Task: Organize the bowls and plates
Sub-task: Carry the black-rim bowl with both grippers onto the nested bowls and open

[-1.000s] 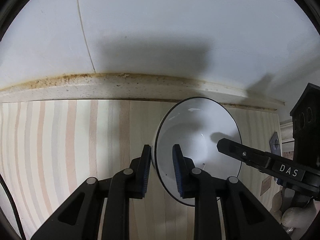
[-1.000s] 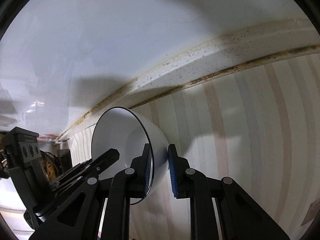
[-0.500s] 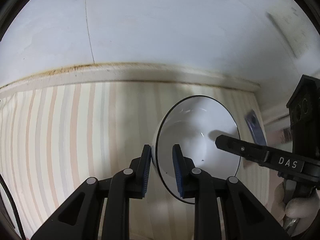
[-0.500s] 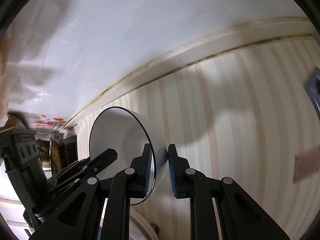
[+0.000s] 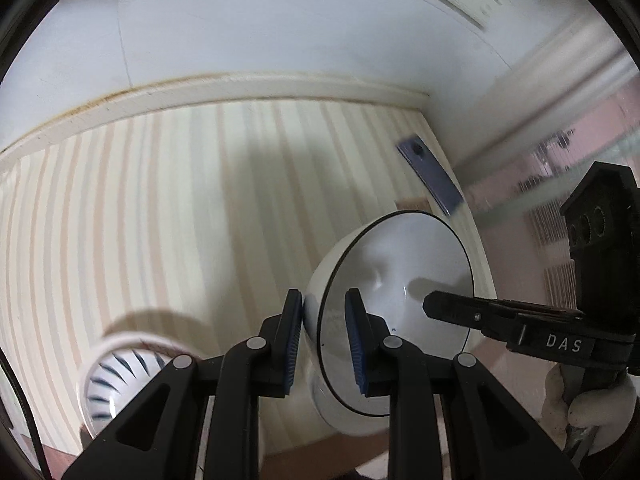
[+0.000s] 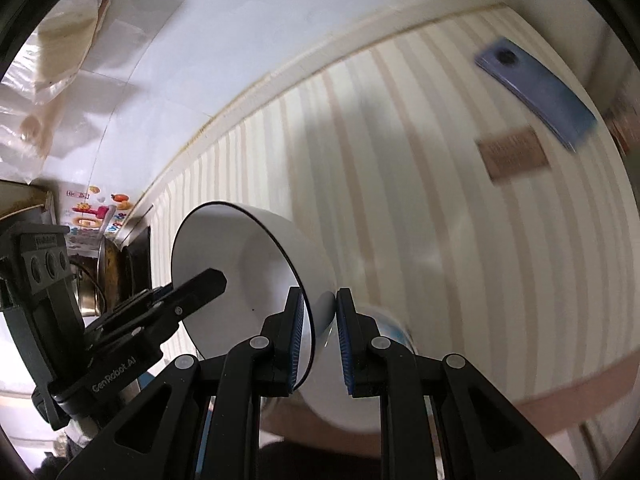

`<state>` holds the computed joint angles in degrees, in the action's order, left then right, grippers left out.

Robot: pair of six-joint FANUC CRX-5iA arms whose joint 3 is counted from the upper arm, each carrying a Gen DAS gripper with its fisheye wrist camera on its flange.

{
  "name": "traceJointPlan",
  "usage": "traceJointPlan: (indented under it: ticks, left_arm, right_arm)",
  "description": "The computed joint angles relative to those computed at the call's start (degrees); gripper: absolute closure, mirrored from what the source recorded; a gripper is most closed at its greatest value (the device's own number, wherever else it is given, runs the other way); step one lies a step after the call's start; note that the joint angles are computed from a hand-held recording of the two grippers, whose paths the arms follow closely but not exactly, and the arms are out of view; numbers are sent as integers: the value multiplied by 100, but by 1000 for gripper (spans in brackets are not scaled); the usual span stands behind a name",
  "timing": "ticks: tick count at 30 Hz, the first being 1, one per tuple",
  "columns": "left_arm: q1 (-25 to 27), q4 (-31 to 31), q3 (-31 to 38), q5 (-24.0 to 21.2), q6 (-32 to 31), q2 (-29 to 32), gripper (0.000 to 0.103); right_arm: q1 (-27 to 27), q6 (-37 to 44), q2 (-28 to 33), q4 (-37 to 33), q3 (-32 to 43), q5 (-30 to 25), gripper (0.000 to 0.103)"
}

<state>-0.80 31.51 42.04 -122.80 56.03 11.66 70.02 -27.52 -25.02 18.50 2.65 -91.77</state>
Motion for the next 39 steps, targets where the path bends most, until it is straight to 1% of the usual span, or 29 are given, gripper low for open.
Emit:
traceJointPlan:
  ticks: [4, 8, 9, 15, 19, 22, 26, 31, 35, 36, 37, 38, 39]
  left_arm:
    - [40, -179, -604, -74, -349, -445, 84]
    - [1, -463, -980, -128, -577, -693, 84]
    - [-3, -524, -1049, -118, -625, -743, 84]
    - [-94, -894, -1369, -70, -839, -980, 83]
    - [-140, -1053, -1468, 16, -931, -1069, 84]
    - [-189, -1172, -1599, 78, -986, -1156, 84]
    - [-192, -1236, -1645, 193, -1099, -1237, 84]
    - [-141, -1190, -1591, 179, -1098, -1222, 84]
    - [-3, -1058, -1388, 122, -1165, -1207, 83]
    - [20, -1061, -1303, 99, -1187, -1198, 83]
    - [45, -1061, -1194, 48, -1209, -1174, 83]
    - [117, -983, -1044, -50, -1234, -1128, 83]
    - [197, -908, -930, -116, -1261, -1091, 83]
  right_arm:
    - [844, -819, -176, 145, -171, -317, 85]
    - [1487, -1535, -392, 249, -472, -420, 85]
    - [1402, -1496, -388, 208, -514, -342, 85]
    - [1583, -1895, -568, 157, -920, -102, 85]
    - [1457, -1741, -511, -32, -941, 2, 85]
    - [1261, -1552, -424, -199, -878, 56, 85]
    - [1178, -1401, -306, -293, -762, -75, 84]
    - [1132, -1312, -142, -314, -548, -308, 83]
    - [1263, -1386, 1, -248, -312, -573, 82]
    - [1351, -1443, 42, -198, -238, -664, 80]
    - [1406, -1463, 124, -179, -100, -816, 73]
    - [1474, -1488, 236, -141, 77, -986, 68]
    - [1579, -1535, 320, -59, 217, -1140, 58]
